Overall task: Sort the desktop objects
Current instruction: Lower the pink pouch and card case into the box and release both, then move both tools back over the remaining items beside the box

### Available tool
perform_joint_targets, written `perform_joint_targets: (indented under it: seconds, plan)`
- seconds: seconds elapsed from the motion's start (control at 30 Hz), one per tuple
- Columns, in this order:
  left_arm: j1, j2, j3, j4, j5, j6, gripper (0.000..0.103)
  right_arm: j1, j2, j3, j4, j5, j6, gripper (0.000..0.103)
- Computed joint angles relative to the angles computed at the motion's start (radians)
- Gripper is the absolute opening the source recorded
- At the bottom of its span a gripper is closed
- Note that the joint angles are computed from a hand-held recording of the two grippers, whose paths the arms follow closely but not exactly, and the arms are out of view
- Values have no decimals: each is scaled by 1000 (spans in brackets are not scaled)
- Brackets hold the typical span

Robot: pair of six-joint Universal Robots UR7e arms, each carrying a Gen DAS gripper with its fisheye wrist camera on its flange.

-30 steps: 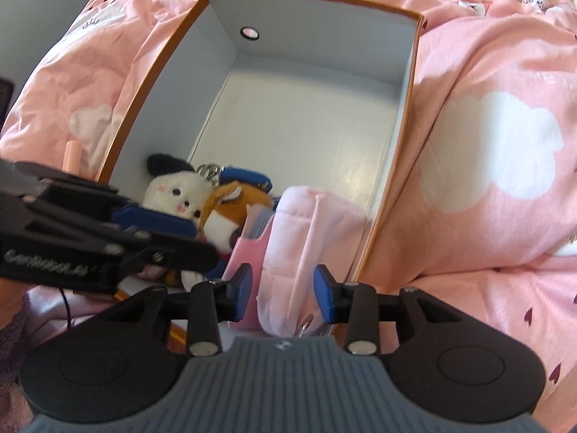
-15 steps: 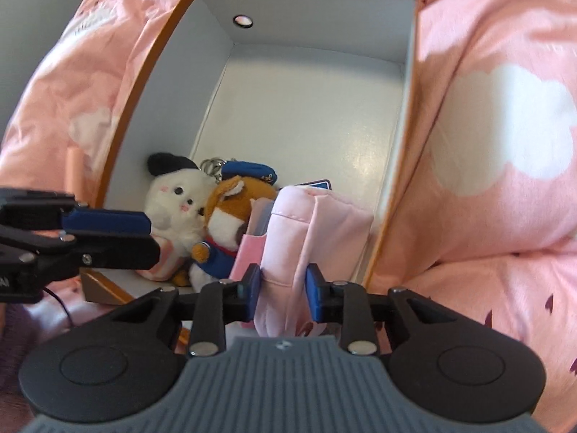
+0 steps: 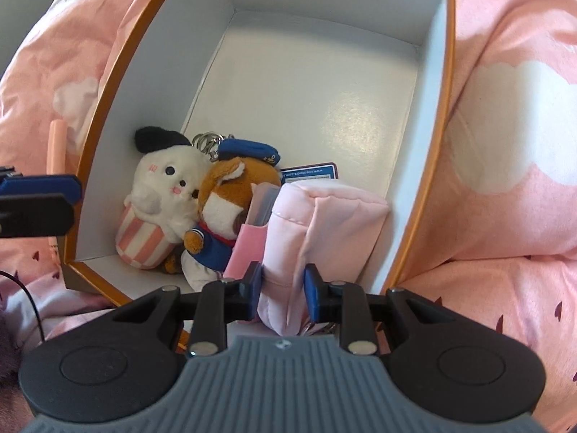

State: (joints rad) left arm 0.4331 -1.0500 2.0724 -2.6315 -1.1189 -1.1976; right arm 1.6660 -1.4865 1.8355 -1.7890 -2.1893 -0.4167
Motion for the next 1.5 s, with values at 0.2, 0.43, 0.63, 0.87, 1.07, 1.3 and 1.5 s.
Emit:
perform_joint_targets:
  seconds: [0.2, 0.43, 0.63, 0.87, 1.07, 1.3, 1.5]
  plan:
    - [-33, -40, 23, 82, 33, -55, 37, 4, -23, 24, -57, -8, -34, 34]
    - [-79, -81, 30, 214, 83, -134, 37, 25, -68, 52, -114, 8, -122, 42]
    - [-143, -153, 30, 409, 134, -247, 37, 47, -126, 69, -173, 157, -254, 48]
    - [-217, -232, -39, 808, 127, -387, 37, 72, -162, 111, -163, 332, -367, 42]
    - [-249, -268, -8, 905, 90, -487, 37, 102, -153, 181, -161, 397, -396, 35]
    - [-249, -297, 83, 870, 65, -536, 37, 137, -88, 207, -154, 382, -371, 35]
    - [-202, -314, 139, 810, 76, -513, 44, 167, -13, 222, -223, 324, -330, 35]
